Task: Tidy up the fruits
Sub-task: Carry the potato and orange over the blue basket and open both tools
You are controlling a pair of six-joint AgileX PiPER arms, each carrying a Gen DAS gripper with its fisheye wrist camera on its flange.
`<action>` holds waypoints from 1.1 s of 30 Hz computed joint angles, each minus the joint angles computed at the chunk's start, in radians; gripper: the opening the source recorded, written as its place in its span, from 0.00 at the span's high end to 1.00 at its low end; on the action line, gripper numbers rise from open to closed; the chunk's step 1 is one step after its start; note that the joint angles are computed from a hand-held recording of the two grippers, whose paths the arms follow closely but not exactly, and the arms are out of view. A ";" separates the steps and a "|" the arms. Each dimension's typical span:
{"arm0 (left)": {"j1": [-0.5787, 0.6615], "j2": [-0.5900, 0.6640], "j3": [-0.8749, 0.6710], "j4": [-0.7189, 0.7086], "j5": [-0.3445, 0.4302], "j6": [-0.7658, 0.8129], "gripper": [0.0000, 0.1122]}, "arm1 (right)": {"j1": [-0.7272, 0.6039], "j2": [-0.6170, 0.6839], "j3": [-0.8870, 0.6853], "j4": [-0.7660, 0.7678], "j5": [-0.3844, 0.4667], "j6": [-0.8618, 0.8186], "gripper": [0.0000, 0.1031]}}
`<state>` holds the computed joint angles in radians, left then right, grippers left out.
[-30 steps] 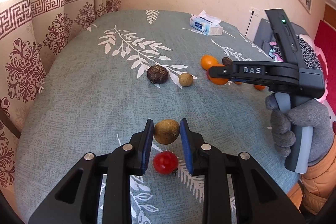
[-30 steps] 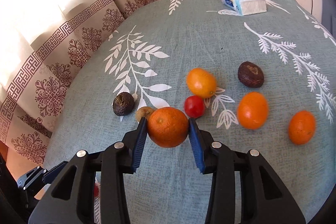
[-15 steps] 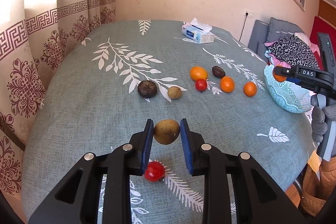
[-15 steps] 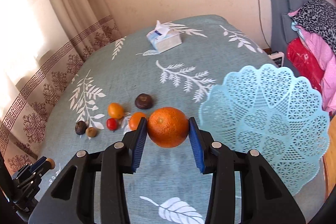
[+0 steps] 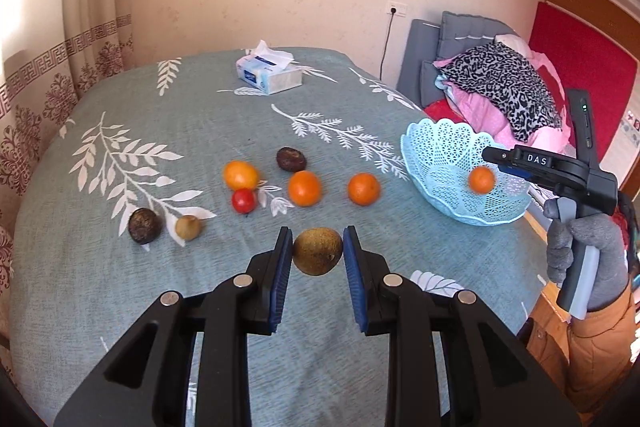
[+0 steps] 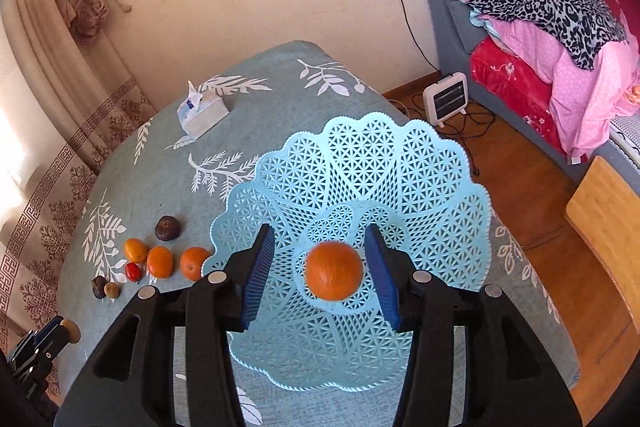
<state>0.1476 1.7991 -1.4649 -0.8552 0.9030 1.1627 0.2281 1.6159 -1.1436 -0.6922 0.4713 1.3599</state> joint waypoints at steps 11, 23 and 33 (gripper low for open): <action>-0.212 0.099 -0.173 0.077 0.049 -0.172 0.76 | -0.043 -0.043 0.074 0.015 -0.080 0.018 0.45; -0.394 0.257 -0.398 0.187 0.127 -0.361 0.76 | -0.028 -0.084 0.115 -0.175 -0.057 0.232 0.38; -0.422 0.248 -0.394 0.215 0.080 -0.398 0.43 | -0.022 -0.117 0.150 -0.276 -0.045 0.350 0.35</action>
